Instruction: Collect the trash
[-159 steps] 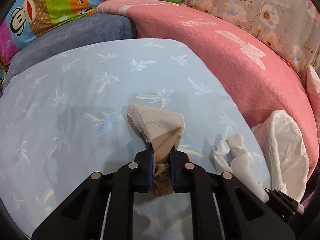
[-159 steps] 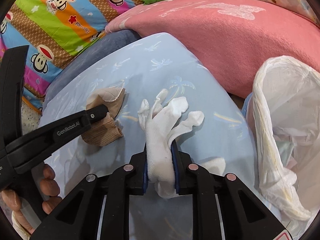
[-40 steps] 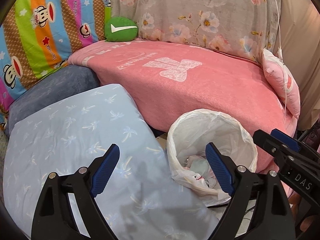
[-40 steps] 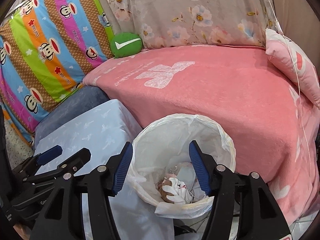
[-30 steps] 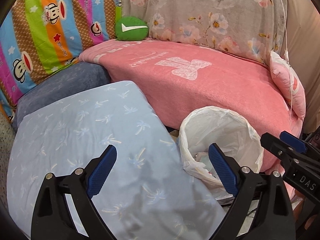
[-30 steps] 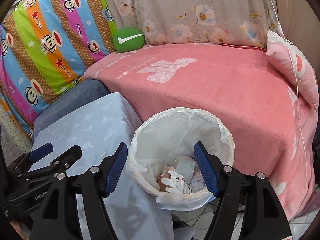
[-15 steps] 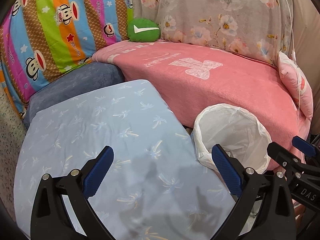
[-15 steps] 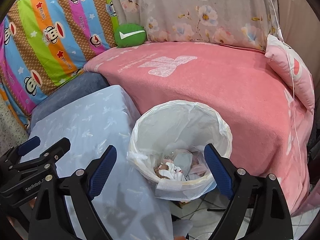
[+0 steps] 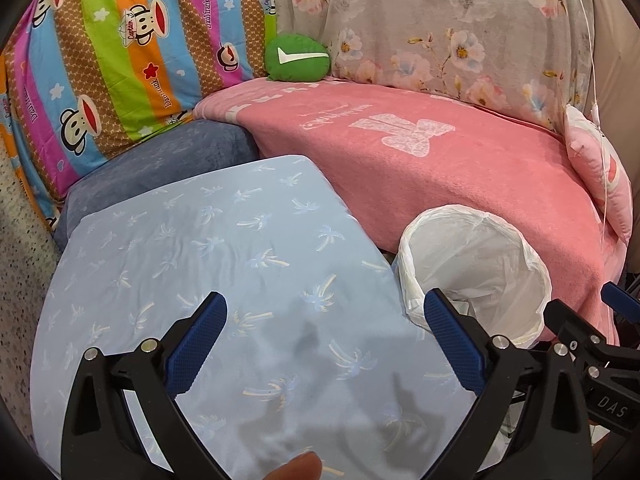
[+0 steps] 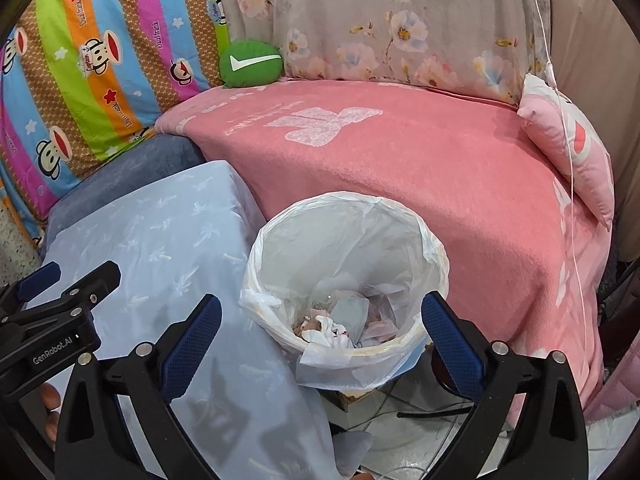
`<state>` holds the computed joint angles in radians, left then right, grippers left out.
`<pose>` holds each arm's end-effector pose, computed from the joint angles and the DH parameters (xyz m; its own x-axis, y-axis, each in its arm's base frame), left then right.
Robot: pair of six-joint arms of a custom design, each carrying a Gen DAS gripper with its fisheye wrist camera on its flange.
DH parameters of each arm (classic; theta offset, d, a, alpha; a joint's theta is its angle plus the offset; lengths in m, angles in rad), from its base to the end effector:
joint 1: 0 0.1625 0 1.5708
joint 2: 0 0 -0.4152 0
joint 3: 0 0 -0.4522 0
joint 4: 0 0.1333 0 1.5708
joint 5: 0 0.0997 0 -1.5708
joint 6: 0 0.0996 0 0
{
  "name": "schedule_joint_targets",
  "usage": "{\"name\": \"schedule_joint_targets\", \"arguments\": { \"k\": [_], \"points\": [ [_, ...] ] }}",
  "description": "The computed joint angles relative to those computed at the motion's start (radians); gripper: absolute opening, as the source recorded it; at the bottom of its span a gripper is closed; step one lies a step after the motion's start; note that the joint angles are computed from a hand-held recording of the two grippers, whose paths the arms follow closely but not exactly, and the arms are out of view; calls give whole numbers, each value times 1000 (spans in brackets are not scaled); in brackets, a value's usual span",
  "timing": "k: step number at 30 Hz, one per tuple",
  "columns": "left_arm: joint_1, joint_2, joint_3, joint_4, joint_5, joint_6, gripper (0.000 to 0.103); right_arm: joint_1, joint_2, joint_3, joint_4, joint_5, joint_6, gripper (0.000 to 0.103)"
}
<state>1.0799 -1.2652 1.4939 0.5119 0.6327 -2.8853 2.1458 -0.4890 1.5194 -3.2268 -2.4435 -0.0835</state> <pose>-0.0669 -0.5783 0.3426 -0.6953 -0.0873 -0.7134 0.5110 0.6380 -0.5760 0.4380 -0.5711 -0.0237 -0.7439 -0.0299 0.6677 -0.5046 0.6801 -0.5318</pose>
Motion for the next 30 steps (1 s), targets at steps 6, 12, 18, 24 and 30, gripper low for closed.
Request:
{"name": "schedule_joint_targets", "arguments": {
  "k": [6,12,18,24,30],
  "points": [
    [-3,7,2,2,-6,0,96,3,-1,0,5,-20,-11,98],
    [-7,14,1,8,-11,-4,96,4,-7,8,6,-30,-20,98],
    [-9,18,-1,12,-16,-7,96,7,-10,13,2,-32,-25,98],
    [-12,14,5,5,-19,-6,96,14,-7,11,3,-42,-34,98],
    [-14,12,7,2,-24,-13,96,12,-9,9,7,-45,-35,98]
  ]
}}
